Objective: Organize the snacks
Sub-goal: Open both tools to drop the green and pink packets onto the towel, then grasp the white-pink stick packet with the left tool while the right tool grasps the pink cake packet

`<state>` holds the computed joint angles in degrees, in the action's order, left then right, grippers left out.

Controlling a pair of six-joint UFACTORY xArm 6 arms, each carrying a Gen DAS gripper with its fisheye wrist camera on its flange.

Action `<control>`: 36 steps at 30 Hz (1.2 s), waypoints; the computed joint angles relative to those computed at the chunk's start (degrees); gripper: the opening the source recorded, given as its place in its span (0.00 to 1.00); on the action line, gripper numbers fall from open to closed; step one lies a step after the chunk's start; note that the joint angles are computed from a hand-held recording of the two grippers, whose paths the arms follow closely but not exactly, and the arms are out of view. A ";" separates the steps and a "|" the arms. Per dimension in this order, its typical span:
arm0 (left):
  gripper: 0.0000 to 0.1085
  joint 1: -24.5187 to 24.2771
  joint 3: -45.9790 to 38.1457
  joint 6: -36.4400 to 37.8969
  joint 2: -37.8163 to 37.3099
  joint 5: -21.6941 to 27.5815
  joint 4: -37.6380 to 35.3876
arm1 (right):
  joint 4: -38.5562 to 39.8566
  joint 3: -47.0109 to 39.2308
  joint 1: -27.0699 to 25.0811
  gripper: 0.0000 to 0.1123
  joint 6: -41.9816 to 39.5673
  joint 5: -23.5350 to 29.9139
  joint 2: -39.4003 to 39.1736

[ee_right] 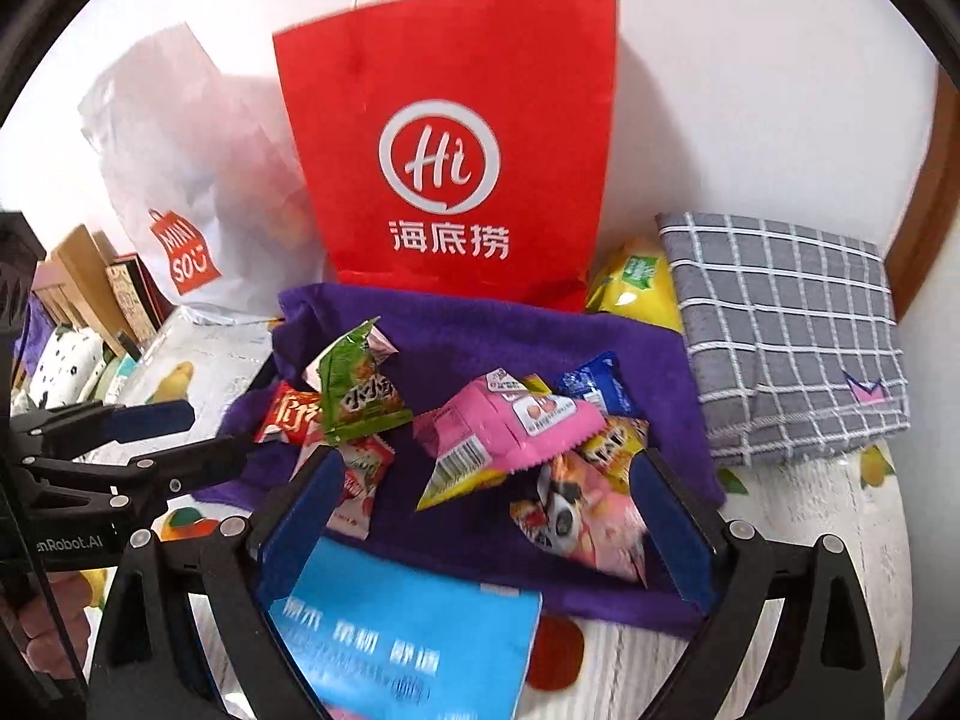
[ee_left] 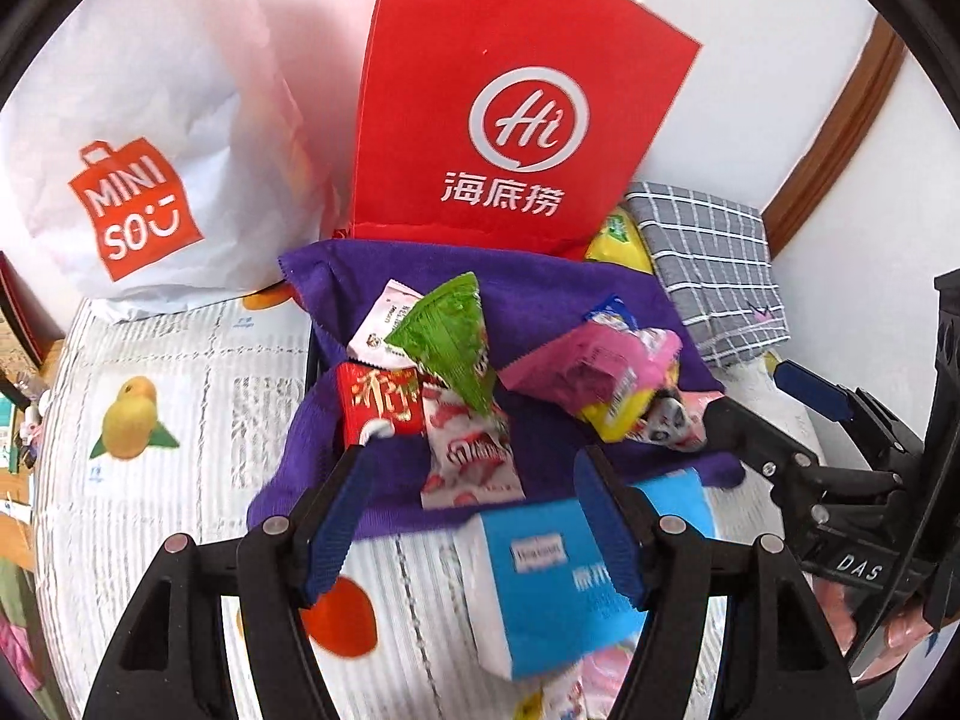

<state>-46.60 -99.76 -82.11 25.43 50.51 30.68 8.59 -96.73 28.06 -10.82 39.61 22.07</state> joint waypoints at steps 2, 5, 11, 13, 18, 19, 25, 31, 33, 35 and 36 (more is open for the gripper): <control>0.62 -1.34 0.41 -1.80 -0.86 0.83 1.30 | -0.13 3.32 -0.34 0.84 0.69 -1.02 -2.80; 0.62 -2.91 0.88 -3.85 -1.65 1.88 2.69 | -0.11 9.16 -1.11 0.84 1.18 -2.44 -7.47; 0.62 -5.87 3.39 -8.11 -3.63 2.37 4.92 | 2.77 19.11 -2.48 0.79 0.41 -3.28 -15.09; 0.62 -6.84 4.24 -9.45 -4.23 2.68 5.57 | 3.84 22.25 -2.57 0.76 -0.47 -3.39 -17.36; 0.62 -8.73 6.95 -11.95 -5.87 2.51 6.28 | 4.92 29.85 -1.94 0.69 -1.64 -4.42 -22.44; 0.62 -9.07 7.29 -12.20 -6.07 2.66 6.26 | 4.81 30.99 -1.76 0.69 -1.64 -4.58 -23.12; 0.62 -11.12 9.11 -14.03 -7.60 3.87 7.29 | 7.09 36.29 -0.13 0.65 -3.91 -3.95 -26.19; 0.62 -12.82 11.24 -16.01 -9.83 4.70 9.37 | 7.02 39.49 1.72 0.64 -3.96 -3.92 -27.70; 0.62 -13.26 11.60 -16.12 -10.22 4.98 9.38 | 7.20 40.03 2.11 0.64 -4.00 -3.27 -27.93; 0.62 -13.63 11.77 -16.02 -10.49 5.26 9.47 | 7.11 40.99 2.46 0.65 -3.65 -3.67 -28.52; 0.62 -13.82 11.91 -16.26 -10.65 5.41 9.67 | 7.20 41.39 2.59 0.65 -3.61 -3.91 -28.70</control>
<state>-60.42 -87.85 -98.36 14.78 55.92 40.35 15.79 -55.34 30.65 -14.43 35.69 -6.63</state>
